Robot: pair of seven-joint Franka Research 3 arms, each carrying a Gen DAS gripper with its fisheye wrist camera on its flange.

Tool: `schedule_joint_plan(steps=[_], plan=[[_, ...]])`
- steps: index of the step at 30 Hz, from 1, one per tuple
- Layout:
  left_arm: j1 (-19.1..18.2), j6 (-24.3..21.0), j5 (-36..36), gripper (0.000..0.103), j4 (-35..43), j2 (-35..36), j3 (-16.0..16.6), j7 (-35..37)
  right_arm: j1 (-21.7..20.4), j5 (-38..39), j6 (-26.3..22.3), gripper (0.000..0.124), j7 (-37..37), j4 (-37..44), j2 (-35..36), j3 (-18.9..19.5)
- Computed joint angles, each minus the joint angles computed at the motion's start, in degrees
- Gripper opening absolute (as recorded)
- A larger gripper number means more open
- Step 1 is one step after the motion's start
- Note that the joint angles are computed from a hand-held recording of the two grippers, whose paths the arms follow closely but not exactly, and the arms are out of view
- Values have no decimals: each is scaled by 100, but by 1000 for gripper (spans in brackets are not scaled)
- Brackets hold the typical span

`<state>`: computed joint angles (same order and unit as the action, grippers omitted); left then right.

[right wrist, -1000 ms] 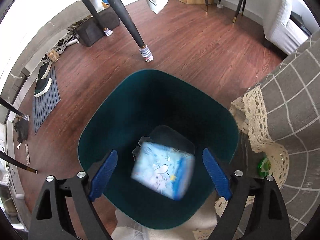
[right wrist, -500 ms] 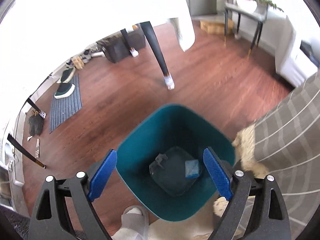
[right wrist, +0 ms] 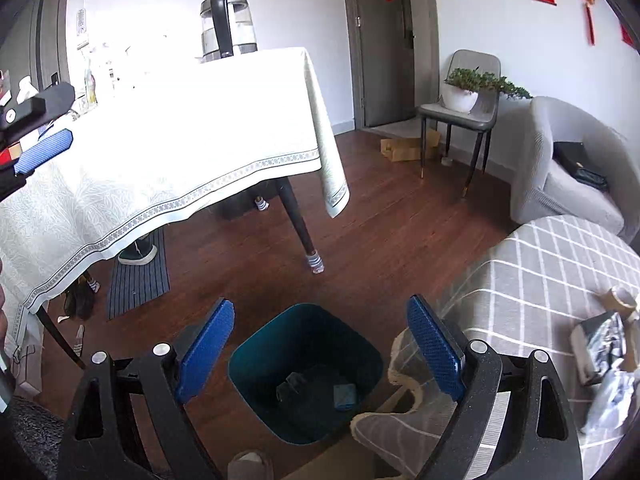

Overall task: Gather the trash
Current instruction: 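Move both grippers back over the table toward the crumpled paper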

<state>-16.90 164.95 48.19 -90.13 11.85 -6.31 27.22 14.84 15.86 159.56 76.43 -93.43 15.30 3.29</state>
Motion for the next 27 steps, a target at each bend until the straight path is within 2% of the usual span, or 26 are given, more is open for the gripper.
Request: schedule_joint_plan(steps=[7, 12, 15, 19, 25, 27], plan=[[-295, -102, -294, 88, 588, 459, -128, 377, -267, 43, 260, 89, -40, -479, -488, -173], [-534, -188, -821, 88, 1176, 938, -270, 959, -488, 126, 516, 89, -127, -991, -904, -278], [-777, -213, -995, 90, 1579, 1281, -221, 1193, -616, 125, 632, 89, -158, -1206, -1059, -349], [-998, -633, -1508, 90, 2348, 1919, -350, 1895, -800, 194, 750, 89, -219, -1534, -1309, -441], [-1439, -1030, -2034, 90, 3479, 2747, -344, 2738, -1058, 155, 905, 89, -207, -1954, -1604, -583], [-1587, -1287, -2225, 90, 4007, 3089, -353, 3040, -1141, 160, 927, 89, -209, -2078, -1691, -622]])
